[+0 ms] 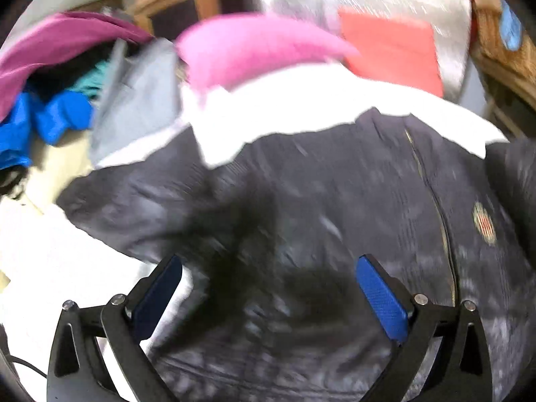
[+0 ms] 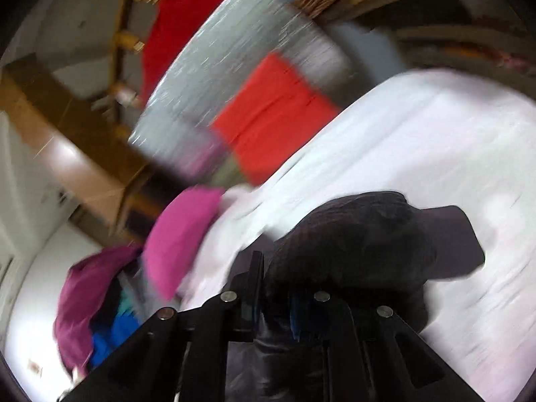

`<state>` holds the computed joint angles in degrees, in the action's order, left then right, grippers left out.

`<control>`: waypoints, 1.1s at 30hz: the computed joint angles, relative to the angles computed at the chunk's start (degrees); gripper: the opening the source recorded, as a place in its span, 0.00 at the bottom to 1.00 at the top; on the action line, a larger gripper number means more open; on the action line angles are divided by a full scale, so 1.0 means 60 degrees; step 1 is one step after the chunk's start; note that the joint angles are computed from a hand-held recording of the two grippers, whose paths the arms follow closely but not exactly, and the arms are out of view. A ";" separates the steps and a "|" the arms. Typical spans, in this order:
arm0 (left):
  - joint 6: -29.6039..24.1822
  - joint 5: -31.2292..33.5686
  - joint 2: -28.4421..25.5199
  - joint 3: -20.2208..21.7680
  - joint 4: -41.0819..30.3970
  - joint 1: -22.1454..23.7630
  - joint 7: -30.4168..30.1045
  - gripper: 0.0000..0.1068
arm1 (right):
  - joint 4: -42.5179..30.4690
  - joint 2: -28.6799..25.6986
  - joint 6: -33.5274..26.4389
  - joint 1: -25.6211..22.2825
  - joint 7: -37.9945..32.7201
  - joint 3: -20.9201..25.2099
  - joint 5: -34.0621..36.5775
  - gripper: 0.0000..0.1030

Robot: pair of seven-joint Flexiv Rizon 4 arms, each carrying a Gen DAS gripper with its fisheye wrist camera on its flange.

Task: Fold large clothes
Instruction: 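Grasp the jacket sleeve cuff with the right gripper and lift it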

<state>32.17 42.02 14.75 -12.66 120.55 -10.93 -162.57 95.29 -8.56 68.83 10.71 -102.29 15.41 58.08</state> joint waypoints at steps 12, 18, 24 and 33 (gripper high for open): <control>0.0768 0.0174 0.0515 -0.0106 0.0443 0.0357 -0.0621 0.96 | 0.1229 0.0246 -0.2407 0.0784 0.1285 0.0563 0.0547 0.71; 0.1907 0.0433 0.0285 -0.0260 0.0337 0.0303 -0.0671 0.96 | 0.2347 0.2388 -0.2438 0.0239 -0.1304 -0.0574 0.3055 0.78; 0.3916 0.0509 -0.0784 -0.0307 -0.0312 0.0075 -0.0607 0.96 | 0.3034 0.1631 0.0954 0.0602 0.2028 -0.0627 -0.0357 0.79; 0.4174 0.0253 -0.3267 0.0036 -0.2212 -0.0796 0.0358 0.90 | 0.2093 -0.0185 -0.0079 0.0112 0.2830 -0.0506 -0.1332 0.54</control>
<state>57.22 43.54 -4.85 -12.45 107.28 -15.71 -160.42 107.85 -9.67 68.35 11.38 -85.31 12.37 50.09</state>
